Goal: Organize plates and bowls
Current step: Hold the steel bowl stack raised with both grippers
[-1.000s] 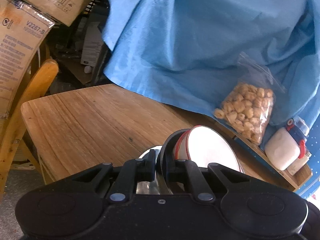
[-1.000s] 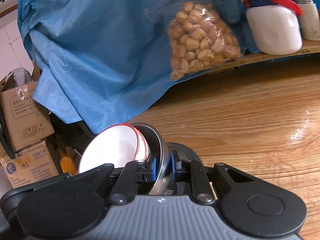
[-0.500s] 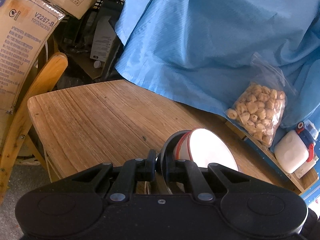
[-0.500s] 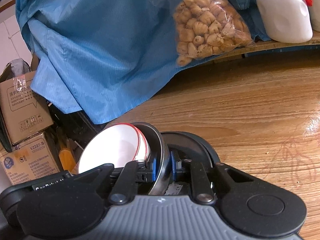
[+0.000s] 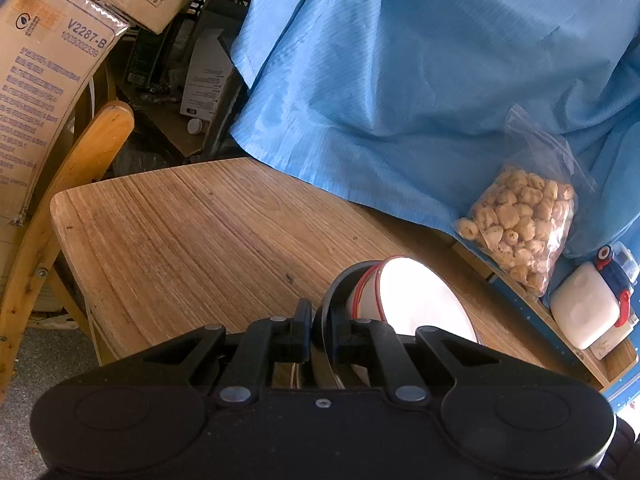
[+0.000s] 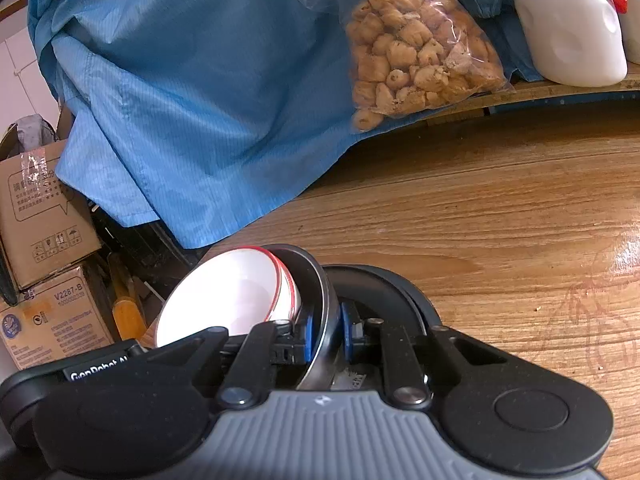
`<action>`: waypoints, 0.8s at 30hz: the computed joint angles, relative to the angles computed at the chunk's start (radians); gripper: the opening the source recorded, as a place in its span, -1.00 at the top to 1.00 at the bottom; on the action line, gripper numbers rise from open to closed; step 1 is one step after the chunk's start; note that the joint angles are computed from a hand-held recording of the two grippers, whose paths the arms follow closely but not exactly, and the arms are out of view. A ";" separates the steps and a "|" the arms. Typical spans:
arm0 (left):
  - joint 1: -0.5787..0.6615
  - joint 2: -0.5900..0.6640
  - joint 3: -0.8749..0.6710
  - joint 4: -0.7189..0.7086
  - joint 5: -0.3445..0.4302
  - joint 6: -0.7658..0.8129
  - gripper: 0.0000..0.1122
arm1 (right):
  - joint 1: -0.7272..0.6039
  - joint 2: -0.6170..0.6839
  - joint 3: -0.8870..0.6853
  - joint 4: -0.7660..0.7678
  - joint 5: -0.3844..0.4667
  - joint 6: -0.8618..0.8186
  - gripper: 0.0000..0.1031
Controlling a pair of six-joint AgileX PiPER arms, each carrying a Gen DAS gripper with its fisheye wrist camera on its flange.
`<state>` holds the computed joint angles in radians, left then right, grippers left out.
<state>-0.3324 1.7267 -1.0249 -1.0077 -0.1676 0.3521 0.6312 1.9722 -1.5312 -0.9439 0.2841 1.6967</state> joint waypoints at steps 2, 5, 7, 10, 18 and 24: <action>0.001 0.001 0.000 0.005 0.001 -0.004 0.88 | -0.001 0.000 0.001 0.001 -0.003 0.001 0.67; -0.001 0.001 -0.002 -0.008 0.000 0.005 0.87 | -0.001 0.000 0.001 0.001 -0.003 0.001 0.67; 0.001 0.001 -0.003 -0.008 0.003 0.008 0.87 | -0.001 0.000 0.000 0.008 -0.002 -0.008 0.67; 0.002 0.003 -0.005 -0.011 0.008 0.011 0.87 | -0.003 -0.003 0.002 0.025 0.000 -0.024 0.67; -0.002 0.008 -0.007 -0.002 0.011 0.000 0.87 | -0.001 -0.010 0.009 0.021 0.010 -0.013 0.67; -0.003 0.013 -0.011 0.033 0.024 -0.032 0.87 | -0.001 -0.020 0.022 0.024 0.020 -0.013 0.67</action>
